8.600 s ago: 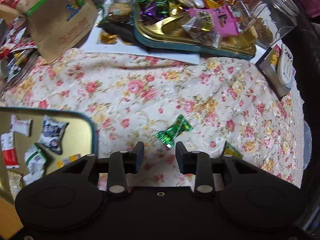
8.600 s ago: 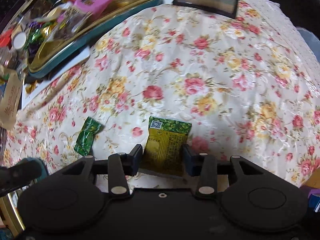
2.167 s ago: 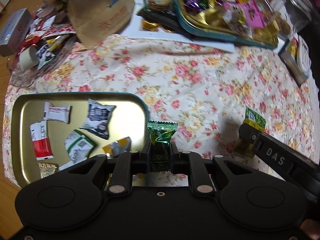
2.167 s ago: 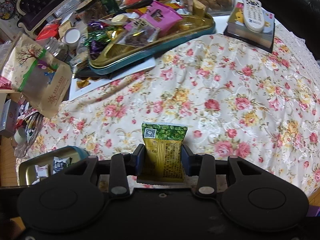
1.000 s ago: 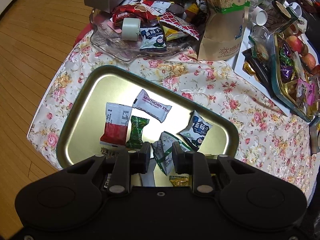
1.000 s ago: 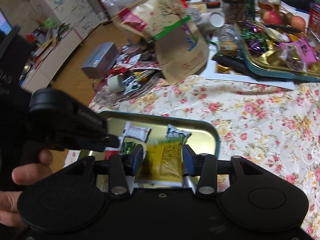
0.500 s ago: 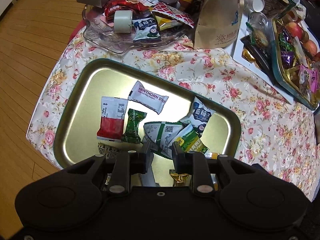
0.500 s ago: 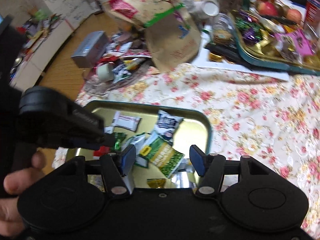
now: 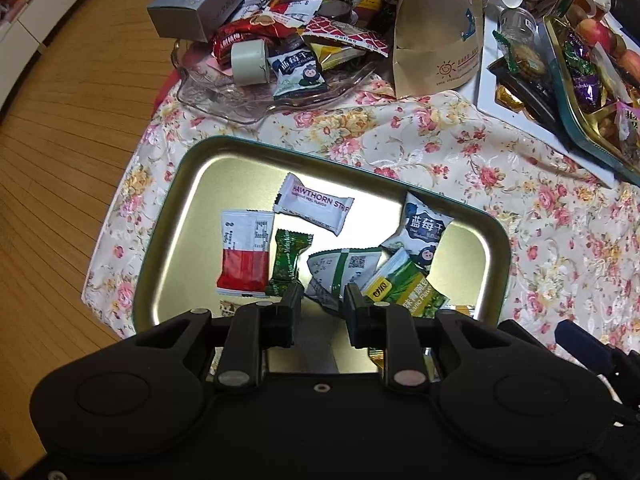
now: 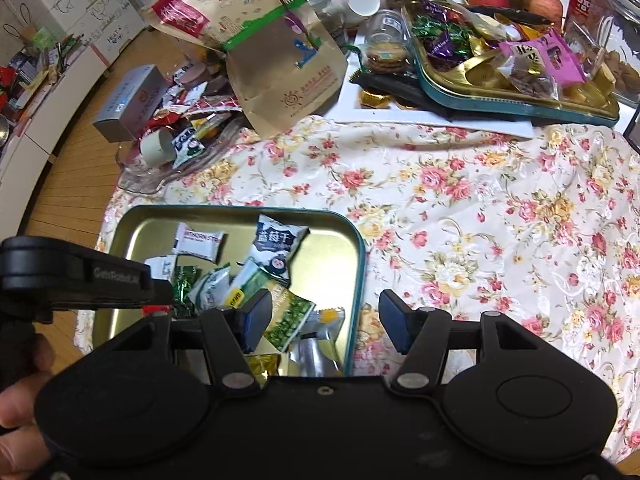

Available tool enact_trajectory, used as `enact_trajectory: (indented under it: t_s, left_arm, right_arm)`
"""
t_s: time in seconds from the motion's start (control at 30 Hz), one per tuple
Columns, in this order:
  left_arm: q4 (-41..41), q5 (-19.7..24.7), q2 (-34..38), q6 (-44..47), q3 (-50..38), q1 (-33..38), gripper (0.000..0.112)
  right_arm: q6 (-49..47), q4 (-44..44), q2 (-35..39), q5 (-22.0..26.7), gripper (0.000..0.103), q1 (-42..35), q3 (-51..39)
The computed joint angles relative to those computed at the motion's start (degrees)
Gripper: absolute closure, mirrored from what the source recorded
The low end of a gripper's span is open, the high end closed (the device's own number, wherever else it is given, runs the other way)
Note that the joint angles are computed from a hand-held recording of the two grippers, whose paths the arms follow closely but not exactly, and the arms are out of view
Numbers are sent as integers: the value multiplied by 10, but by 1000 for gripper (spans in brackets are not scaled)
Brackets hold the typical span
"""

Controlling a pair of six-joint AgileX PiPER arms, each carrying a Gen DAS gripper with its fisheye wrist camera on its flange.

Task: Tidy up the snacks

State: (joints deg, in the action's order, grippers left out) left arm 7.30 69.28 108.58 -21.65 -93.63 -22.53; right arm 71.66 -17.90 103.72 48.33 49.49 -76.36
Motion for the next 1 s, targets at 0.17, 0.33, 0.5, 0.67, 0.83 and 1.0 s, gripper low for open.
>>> enact_trajectory:
  t_s: [0.17,0.33,0.5,0.67,0.83,1.0]
  left_arm:
    - [31,-8,-5,-8,6,-15,79]
    - [20,-15,-10,7,10,-16,79]
    - [3,-14,-9,16,12,-12,79]
    - [-2,-8,-4,17,9,-10,79]
    - [-11,-5,-2,22,6,-9,80]
    - [-14,-1,1,25,3,-9,79]
  right_arm:
    - [-7,-8,9,11,41,4,-10]
    - [-10,-11,13,14,41,5,-15]
    - [-12,-9,16,21,41,5,-18]
    - [-10,-10,15,22,41,5,-18]
    - [-8,-12,14,23,41,4,-18]
    - [-9,-11,15,22,41,4,-17]
